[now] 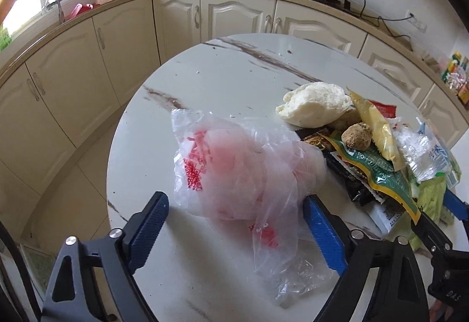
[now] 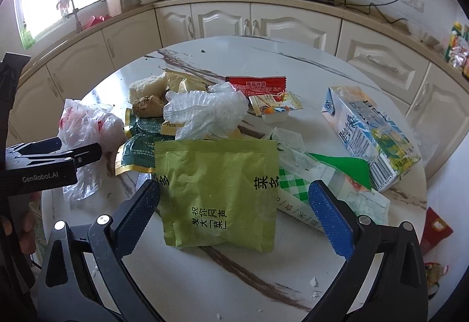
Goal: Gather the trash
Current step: 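Grasp the clear red-printed plastic bag with the left tool while the right tool grasps the green packet, then carry the plastic bag and green packet to the blue bin and release both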
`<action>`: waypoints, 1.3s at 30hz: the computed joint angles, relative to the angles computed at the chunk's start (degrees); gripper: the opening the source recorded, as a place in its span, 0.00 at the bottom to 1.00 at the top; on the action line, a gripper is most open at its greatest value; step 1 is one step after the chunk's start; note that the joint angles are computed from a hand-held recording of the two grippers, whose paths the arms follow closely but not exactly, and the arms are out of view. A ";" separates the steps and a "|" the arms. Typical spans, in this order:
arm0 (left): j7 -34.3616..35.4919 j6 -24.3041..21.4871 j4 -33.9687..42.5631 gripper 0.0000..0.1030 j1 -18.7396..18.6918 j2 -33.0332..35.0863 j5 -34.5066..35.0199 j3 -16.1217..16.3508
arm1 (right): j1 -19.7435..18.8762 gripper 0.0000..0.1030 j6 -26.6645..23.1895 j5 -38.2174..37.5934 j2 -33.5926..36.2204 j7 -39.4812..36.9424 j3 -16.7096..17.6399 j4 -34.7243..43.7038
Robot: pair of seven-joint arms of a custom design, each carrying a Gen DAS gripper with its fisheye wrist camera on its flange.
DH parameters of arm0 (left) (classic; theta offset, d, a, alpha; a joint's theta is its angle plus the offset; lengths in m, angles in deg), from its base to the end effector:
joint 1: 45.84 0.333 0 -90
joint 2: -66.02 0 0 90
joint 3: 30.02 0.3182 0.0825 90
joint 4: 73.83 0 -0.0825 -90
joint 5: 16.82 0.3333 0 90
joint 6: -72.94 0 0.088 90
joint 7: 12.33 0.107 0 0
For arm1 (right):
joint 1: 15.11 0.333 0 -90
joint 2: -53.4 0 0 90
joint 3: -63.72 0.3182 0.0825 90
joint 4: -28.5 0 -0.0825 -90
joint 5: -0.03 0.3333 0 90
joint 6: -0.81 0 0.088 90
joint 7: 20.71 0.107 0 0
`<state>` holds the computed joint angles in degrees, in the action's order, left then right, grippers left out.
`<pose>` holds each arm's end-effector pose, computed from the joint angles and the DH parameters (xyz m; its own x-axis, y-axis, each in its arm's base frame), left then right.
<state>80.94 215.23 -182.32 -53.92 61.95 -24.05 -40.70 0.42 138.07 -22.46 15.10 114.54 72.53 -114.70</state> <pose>0.5090 -0.1761 0.6220 -0.3331 -0.9400 0.0739 -0.7585 0.2205 -0.6133 0.3100 0.1506 0.5824 -0.1552 -0.9879 0.0025 -0.7606 0.1179 -0.6384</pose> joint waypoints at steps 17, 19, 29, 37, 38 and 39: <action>25.37 2.14 -15.01 0.52 0.60 -15.93 -24.47 7.24 | -1.39 0.07 2.74 2.00 -9.72 0.48 -0.41 -4.17; 27.67 1.66 -16.90 0.52 0.64 -18.82 -26.40 8.62 | -1.77 0.07 2.29 1.69 -10.48 0.92 0.22 -3.37; 32.09 -1.65 -27.18 0.53 6.90 -36.10 -25.35 14.41 | 1.47 0.07 5.81 1.79 -6.57 1.31 3.75 4.11; 32.63 -4.51 -32.56 0.53 15.62 -43.61 -20.39 19.62 | 9.19 0.07 14.56 4.25 10.12 -1.10 6.61 14.33; 32.66 -5.02 -33.04 0.53 16.92 -44.10 -19.72 20.38 | 10.38 0.07 15.93 4.78 12.56 -1.60 6.64 15.60; 32.90 -5.34 -33.50 0.53 18.13 -44.32 -19.14 21.22 | 11.72 0.07 17.29 5.38 15.58 -2.37 6.73 17.27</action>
<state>113.85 209.89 -215.82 -35.79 17.63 -43.18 -19.48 12.15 155.35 -17.07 30.68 112.17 79.26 -97.42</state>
